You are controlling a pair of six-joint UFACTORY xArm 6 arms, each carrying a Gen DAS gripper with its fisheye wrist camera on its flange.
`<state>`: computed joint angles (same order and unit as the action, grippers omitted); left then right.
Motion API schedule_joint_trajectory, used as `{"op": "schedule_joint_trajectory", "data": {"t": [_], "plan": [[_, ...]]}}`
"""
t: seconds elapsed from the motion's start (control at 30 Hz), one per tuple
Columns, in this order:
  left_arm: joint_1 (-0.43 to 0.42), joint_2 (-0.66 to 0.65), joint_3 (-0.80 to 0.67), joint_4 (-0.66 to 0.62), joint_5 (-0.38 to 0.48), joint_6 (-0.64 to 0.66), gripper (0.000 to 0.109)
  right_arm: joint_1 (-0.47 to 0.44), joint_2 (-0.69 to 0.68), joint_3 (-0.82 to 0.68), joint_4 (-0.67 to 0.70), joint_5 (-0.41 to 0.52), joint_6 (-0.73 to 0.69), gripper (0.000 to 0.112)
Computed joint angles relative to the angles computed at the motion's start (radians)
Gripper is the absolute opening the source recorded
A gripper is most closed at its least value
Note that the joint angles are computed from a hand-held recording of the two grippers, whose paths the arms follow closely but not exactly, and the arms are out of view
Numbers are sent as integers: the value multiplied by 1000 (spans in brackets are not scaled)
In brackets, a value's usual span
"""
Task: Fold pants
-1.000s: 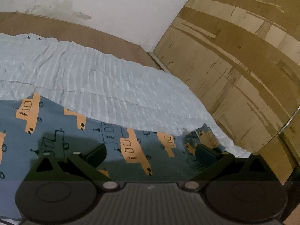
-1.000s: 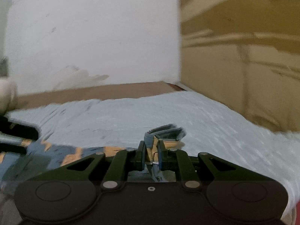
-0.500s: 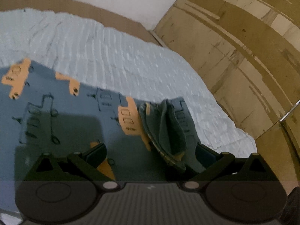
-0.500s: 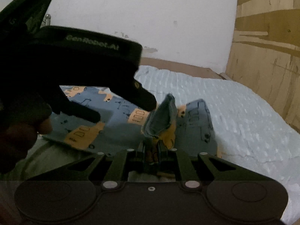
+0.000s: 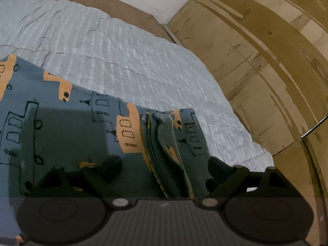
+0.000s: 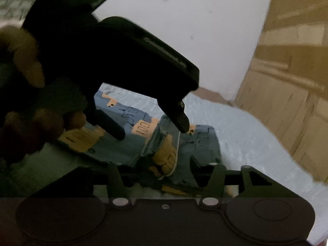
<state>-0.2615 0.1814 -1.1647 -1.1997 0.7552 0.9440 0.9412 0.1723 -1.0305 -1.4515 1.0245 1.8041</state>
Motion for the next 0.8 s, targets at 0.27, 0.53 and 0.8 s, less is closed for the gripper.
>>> {"op": "schedule_joint_trajectory", "data": {"t": [0.27,0.53,0.8], "plan": [[-2,0,-1,31,-5,-29,90,15,29,-23,-58,15,-95,22],[-12,9,-17,48,-10,-102,73,-10,-81,71,-81,-53,194,14],[-39,48,-43,21,-23,-176,29,-22,-151,128,-110,-87,352,14]]}}
